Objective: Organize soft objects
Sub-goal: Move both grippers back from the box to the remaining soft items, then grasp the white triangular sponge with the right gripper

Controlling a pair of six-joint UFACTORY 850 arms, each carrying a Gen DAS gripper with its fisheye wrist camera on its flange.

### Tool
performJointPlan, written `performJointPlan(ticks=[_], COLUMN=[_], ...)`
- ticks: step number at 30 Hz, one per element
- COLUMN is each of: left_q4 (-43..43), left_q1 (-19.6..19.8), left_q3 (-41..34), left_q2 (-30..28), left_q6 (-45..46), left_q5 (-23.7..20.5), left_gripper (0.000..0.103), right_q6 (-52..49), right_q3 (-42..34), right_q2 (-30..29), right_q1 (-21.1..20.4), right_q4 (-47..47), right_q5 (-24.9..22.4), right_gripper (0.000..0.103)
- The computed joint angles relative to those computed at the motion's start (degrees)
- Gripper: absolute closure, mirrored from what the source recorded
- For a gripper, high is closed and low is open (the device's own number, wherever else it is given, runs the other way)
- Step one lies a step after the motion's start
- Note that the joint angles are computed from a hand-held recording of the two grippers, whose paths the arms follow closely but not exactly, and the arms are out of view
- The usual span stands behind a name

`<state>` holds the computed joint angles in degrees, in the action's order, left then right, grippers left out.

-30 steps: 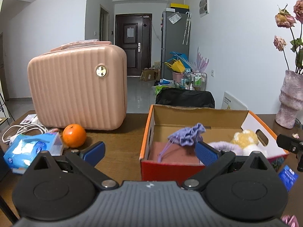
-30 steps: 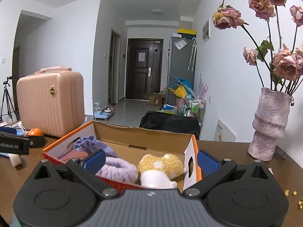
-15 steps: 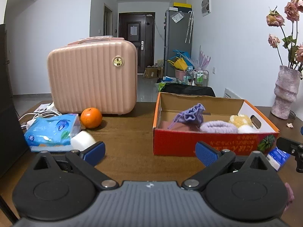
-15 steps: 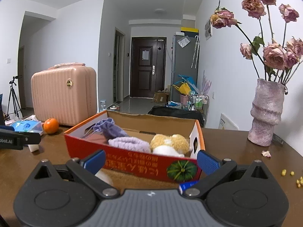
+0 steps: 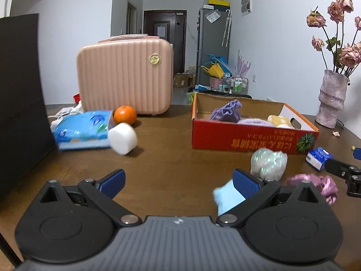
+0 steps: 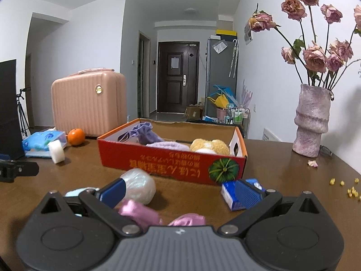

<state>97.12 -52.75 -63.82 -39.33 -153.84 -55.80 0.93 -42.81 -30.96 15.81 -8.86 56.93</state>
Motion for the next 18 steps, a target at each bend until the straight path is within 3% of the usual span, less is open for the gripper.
performJointPlan(ticks=[18], left_q4=[-6.0], left_q1=[-6.2], left_q3=[4.9], left_q2=[0.1], left_q6=[0.7], left_q5=[-1.0], left_gripper=[0.0], right_q6=[-2.2], right_q3=[8.7], right_q2=[2.9], right_q1=[2.7], right_q4=[0.8], right_q5=[3.5], right_gripper=[0.0])
